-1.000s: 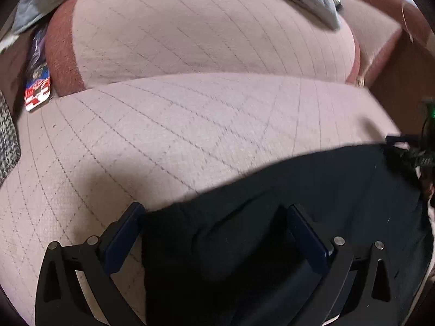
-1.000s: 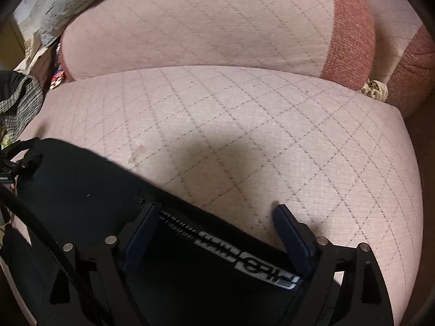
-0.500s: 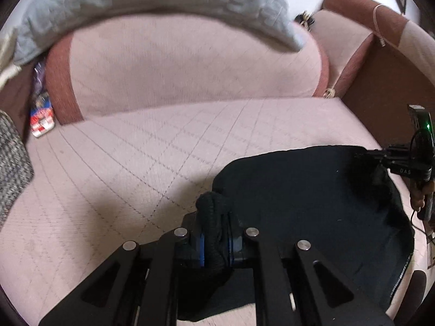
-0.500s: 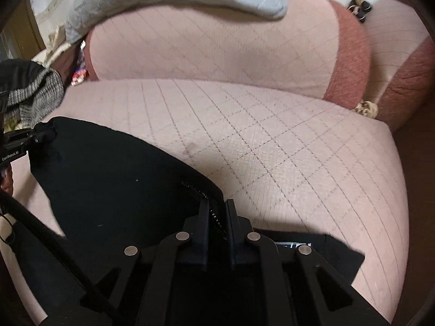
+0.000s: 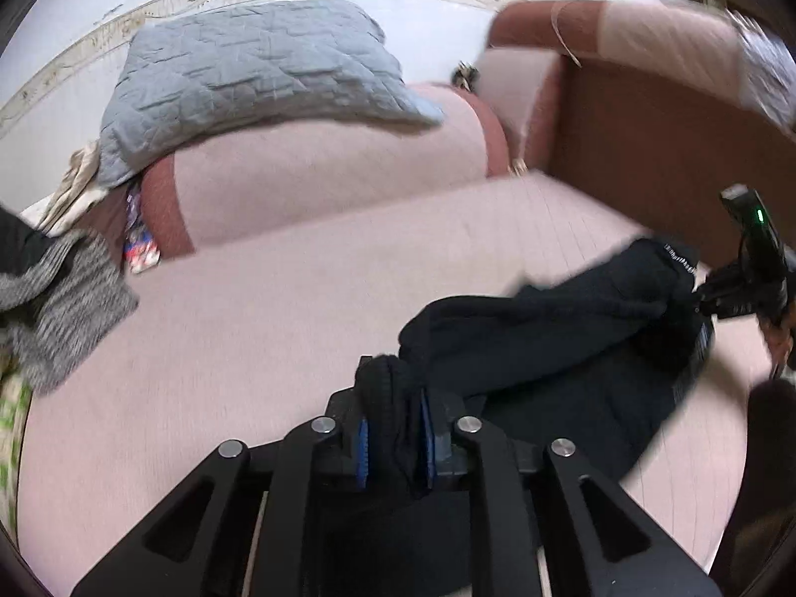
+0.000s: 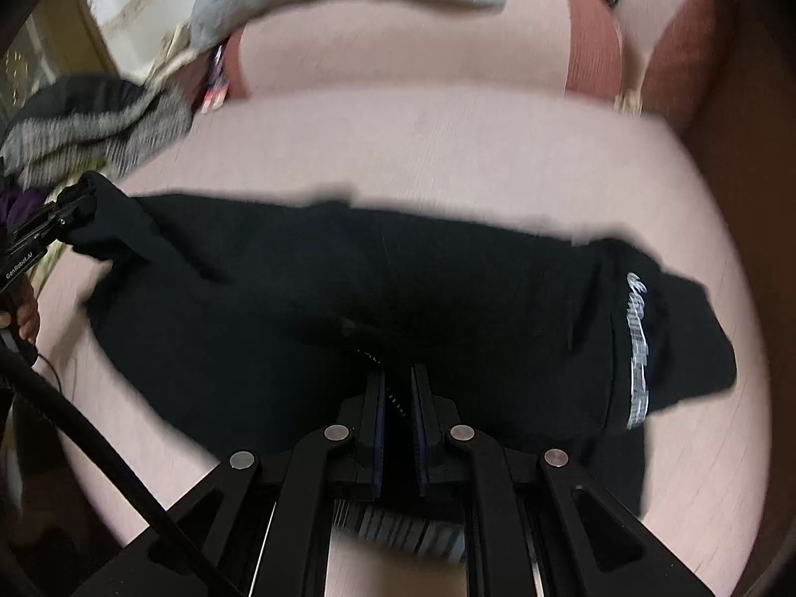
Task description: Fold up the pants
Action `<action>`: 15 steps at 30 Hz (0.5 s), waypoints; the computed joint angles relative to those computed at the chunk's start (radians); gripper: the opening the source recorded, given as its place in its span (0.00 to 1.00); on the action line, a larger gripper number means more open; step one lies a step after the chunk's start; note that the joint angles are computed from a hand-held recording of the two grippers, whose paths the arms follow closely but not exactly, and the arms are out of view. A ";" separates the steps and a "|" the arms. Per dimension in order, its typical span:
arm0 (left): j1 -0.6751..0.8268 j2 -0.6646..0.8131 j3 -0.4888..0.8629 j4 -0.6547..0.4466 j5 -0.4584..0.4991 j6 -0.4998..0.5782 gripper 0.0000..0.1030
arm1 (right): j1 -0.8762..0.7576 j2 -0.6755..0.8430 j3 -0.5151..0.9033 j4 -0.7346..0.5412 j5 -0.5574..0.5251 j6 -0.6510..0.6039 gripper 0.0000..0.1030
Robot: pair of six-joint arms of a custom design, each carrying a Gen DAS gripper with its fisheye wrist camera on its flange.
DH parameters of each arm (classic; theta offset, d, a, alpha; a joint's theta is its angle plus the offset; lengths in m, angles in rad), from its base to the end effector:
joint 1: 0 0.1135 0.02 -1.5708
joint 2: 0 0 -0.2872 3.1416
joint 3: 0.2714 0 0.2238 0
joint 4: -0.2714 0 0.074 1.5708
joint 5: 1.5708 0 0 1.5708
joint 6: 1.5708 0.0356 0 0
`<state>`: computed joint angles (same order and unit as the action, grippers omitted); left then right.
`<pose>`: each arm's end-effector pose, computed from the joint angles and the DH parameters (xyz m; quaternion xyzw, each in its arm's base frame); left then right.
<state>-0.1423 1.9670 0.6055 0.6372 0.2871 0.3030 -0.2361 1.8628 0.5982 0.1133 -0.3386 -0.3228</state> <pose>0.3107 -0.0547 0.1084 0.2566 0.8671 -0.0974 0.4157 0.2640 -0.0514 0.1028 -0.0768 0.9617 0.1018 0.2427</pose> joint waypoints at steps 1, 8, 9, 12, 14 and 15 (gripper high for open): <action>0.000 -0.005 -0.062 0.040 -0.007 0.008 0.19 | 0.001 -0.006 -0.052 0.017 0.011 -0.015 0.10; 0.110 -0.001 -0.383 0.205 -0.003 0.084 0.33 | 0.039 -0.133 -0.241 0.045 0.132 -0.052 0.24; 0.153 -0.028 -0.396 0.183 0.029 0.084 0.36 | 0.044 -0.166 -0.260 0.044 0.148 -0.046 0.27; 0.256 -0.087 -0.371 0.084 0.107 0.063 0.52 | 0.057 -0.253 -0.284 0.027 0.154 -0.012 0.29; 0.287 -0.085 -0.302 -0.004 0.124 0.026 0.53 | 0.055 -0.301 -0.267 -0.006 0.124 0.014 0.30; 0.288 -0.076 -0.263 -0.050 0.134 -0.001 0.53 | 0.060 -0.327 -0.257 -0.026 0.099 0.033 0.31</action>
